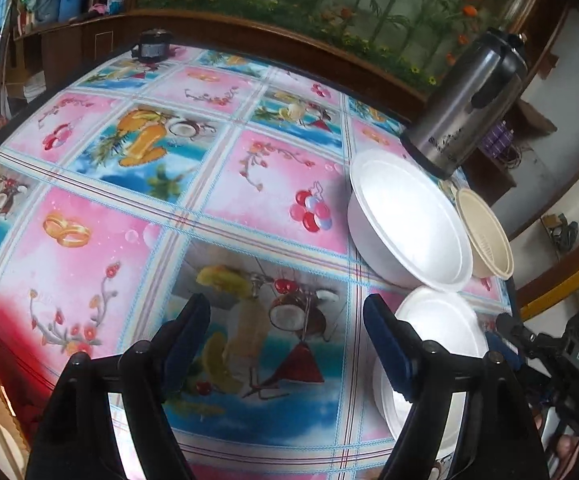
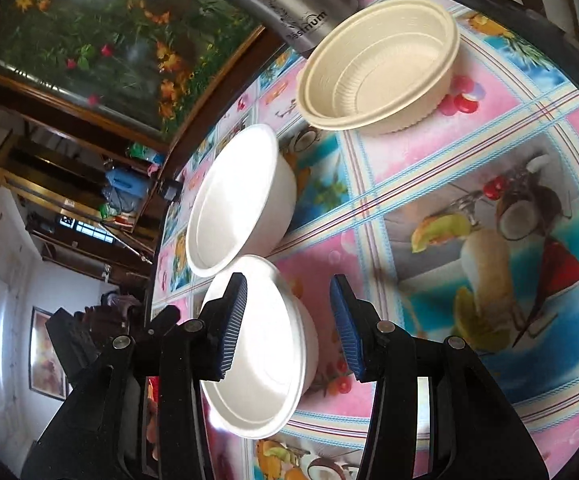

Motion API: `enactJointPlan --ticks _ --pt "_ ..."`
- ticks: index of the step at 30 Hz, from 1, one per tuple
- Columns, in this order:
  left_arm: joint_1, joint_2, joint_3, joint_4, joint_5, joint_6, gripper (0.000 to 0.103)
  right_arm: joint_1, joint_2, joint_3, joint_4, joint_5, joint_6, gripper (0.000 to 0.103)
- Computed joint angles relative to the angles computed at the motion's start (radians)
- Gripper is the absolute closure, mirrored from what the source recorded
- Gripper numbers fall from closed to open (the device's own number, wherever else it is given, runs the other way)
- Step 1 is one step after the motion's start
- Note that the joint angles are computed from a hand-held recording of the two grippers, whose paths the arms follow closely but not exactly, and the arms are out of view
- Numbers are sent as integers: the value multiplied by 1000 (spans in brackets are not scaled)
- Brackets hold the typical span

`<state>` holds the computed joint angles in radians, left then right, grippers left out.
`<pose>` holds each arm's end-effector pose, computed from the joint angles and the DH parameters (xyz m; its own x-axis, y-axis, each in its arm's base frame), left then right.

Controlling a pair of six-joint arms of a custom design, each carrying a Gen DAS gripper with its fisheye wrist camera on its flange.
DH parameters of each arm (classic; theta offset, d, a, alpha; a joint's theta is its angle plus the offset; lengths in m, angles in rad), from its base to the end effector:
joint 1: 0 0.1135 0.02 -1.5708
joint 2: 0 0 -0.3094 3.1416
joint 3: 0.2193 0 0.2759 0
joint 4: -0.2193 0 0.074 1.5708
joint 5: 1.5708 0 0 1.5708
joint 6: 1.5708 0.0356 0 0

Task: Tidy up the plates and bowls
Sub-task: 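Grasp the rim of the white paper plate with both grippers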

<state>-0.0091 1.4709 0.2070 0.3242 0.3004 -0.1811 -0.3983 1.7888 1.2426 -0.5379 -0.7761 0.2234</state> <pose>0.1913 -0.0123 0.0956 -0.8272 -0.1645 -0.5374 0.0349 0.9393 -0.3413 0.3735 -0.1301 0.2391 -0.8000 0.5082 -0.3189 0.1559 0.6894 0.7074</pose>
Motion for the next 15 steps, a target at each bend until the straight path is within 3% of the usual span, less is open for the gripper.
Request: enactJointPlan --ticks 15 --pt "-60 13 -19 38 -34 -7 24 29 4 -16 -2 36 -31 59"
